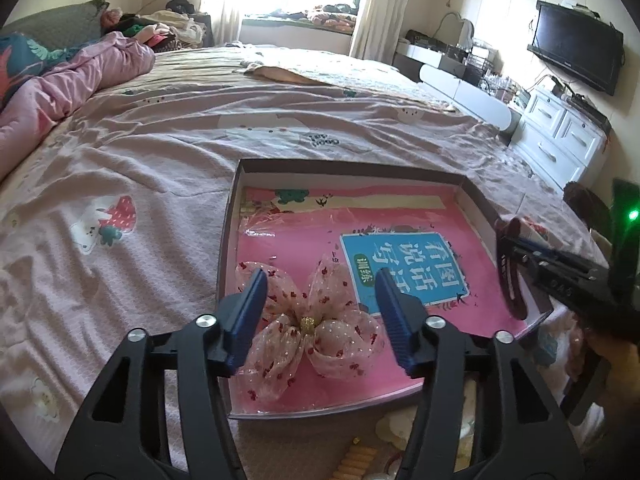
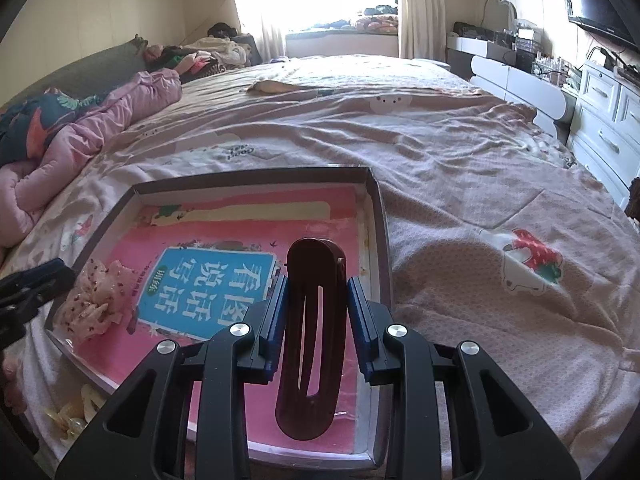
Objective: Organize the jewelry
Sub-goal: 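Place the red clip in the tray with the right gripper while the left gripper places the pink bow, then withdraw both grippers from the tray toward the loose items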
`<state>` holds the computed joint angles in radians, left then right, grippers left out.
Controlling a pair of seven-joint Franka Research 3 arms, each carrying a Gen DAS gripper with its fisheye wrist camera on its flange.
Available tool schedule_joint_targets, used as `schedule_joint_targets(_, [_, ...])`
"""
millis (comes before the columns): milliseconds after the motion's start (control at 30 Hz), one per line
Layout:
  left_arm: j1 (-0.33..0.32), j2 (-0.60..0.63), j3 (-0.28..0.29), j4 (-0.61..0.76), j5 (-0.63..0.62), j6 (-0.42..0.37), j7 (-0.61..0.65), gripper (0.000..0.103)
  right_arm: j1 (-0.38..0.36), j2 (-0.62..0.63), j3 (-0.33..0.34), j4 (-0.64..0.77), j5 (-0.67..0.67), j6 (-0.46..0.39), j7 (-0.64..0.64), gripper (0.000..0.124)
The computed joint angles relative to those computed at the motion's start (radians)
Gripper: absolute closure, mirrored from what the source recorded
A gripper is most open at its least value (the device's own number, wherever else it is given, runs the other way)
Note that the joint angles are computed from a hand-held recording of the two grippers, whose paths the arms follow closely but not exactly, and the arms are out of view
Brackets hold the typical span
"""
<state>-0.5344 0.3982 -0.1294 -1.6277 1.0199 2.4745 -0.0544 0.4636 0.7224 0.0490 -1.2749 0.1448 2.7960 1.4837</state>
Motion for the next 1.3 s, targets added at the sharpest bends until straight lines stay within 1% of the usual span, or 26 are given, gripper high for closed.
schedule_joint_targets(100, [-0.007, -0.013, 0.004, -0.008, 0.023, -0.006, -0.028, 0.051, -0.004, 0.0, 0.008, -0.003, 0.007, -0.003, -0.009, 0.095])
schedule_joint_targets(167, [-0.012, -0.025, 0.005, -0.017, 0.047, -0.01, -0.057, 0.05, -0.011, -0.006, 0.017, -0.015, 0.02, 0.017, -0.013, 0.085])
schedule_joint_targets(200, [-0.013, -0.027, 0.003, -0.016, 0.053, -0.014, -0.063, 0.048, -0.012, -0.013, 0.018, -0.026, 0.026, 0.028, -0.01, 0.075])
schedule_joint_targets(233, [-0.014, -0.032, 0.002, -0.017, 0.061, -0.02, -0.07, 0.047, -0.022, -0.024, 0.032, -0.047, 0.041, 0.052, -0.019, 0.073])
schedule_joint_targets(300, [-0.016, -0.046, -0.002, -0.029, 0.08, -0.029, -0.09, 0.045, -0.023, -0.05, 0.031, -0.082, 0.048, 0.08, -0.026, 0.072])
schedule_joint_targets(367, [-0.018, -0.065, -0.006, -0.045, 0.107, -0.034, -0.123, 0.042, -0.023, -0.084, 0.033, -0.131, 0.055, 0.132, -0.035, 0.066])
schedule_joint_targets(400, [-0.018, -0.073, -0.009, -0.051, 0.119, -0.04, -0.137, 0.04, -0.024, -0.105, 0.035, -0.164, 0.061, 0.168, -0.04, 0.061])
schedule_joint_targets(467, [-0.018, -0.09, -0.016, -0.064, 0.148, -0.05, -0.166, 0.038, -0.03, -0.144, 0.046, -0.224, 0.073, 0.233, -0.057, 0.058])
schedule_joint_targets(533, [-0.02, -0.105, -0.025, -0.075, 0.178, -0.063, -0.196, 0.034, -0.025, -0.18, 0.045, -0.275, 0.078, 0.292, -0.07, 0.055])
schedule_joint_targets(567, [-0.019, -0.11, -0.03, -0.079, 0.19, -0.067, -0.208, 0.03, -0.023, -0.202, 0.046, -0.311, 0.079, 0.336, -0.078, 0.052])
schedule_joint_targets(600, [-0.018, -0.114, -0.035, -0.08, 0.198, -0.073, -0.217, 0.028, -0.016, -0.219, 0.041, -0.338, 0.081, 0.369, -0.082, 0.047])
schedule_joint_targets(633, [-0.019, -0.118, -0.04, -0.083, 0.208, -0.081, -0.224, 0.027, -0.023, -0.241, 0.054, -0.376, 0.086, 0.418, -0.094, 0.046])
schedule_joint_targets(700, [-0.026, -0.126, -0.05, -0.084, 0.234, -0.114, -0.235, 0.023, -0.031, -0.271, 0.07, -0.42, 0.092, 0.471, -0.115, 0.046])
schedule_joint_targets(767, [-0.033, -0.136, -0.061, -0.09, 0.255, -0.138, -0.246, 0.02, -0.061, -0.298, 0.11, -0.459, 0.096, 0.516, -0.136, 0.045])
schedule_joint_targets(833, [-0.036, -0.143, -0.07, -0.092, 0.272, -0.153, -0.253, 0.019, -0.09, -0.324, 0.15, -0.498, 0.098, 0.553, -0.145, 0.036])
schedule_joint_targets(867, [-0.038, -0.145, -0.075, -0.092, 0.276, -0.163, -0.251, 0.017, -0.117, -0.339, 0.182, -0.522, 0.091, 0.573, -0.147, 0.036])
schedule_joint_targets(933, [-0.044, -0.149, -0.084, -0.093, 0.289, -0.182, -0.252, 0.016, -0.163, -0.364, 0.233, -0.561, 0.07, 0.594, -0.137, 0.036])
schedule_joint_targets(1000, [-0.049, -0.156, -0.092, -0.097, 0.298, -0.197, -0.25, 0.016, -0.217, -0.386, 0.287, -0.598, 0.035, 0.605, -0.113, 0.036])
schedule_joint_targets(1033, [-0.052, -0.157, -0.096, -0.098, 0.298, -0.205, -0.247, 0.016, -0.222, -0.394, 0.293, -0.61, 0.025, 0.605, -0.103, 0.036])
schedule_joint_targets(1067, [-0.053, -0.159, -0.099, -0.1, 0.299, -0.209, -0.246, 0.015, -0.25, -0.405, 0.319, -0.628, 0.002, 0.6, -0.089, 0.036])
schedule_joint_targets(1133, [-0.054, -0.165, -0.106, -0.108, 0.298, -0.208, -0.246, 0.014, -0.27, -0.419, 0.338, -0.651, -0.025, 0.601, -0.068, 0.036])
schedule_joint_targets(1233, [-0.056, -0.172, -0.114, -0.122, 0.295, -0.208, -0.256, 0.014, -0.347, -0.442, 0.406, -0.693, -0.089, 0.603, -0.015, 0.036])
schedule_joint_targets(1300, [-0.058, -0.171, -0.119, -0.127, 0.284, -0.211, -0.248, 0.014, -0.363, -0.458, 0.419, -0.716, -0.12, 0.599, 0.015, 0.036])
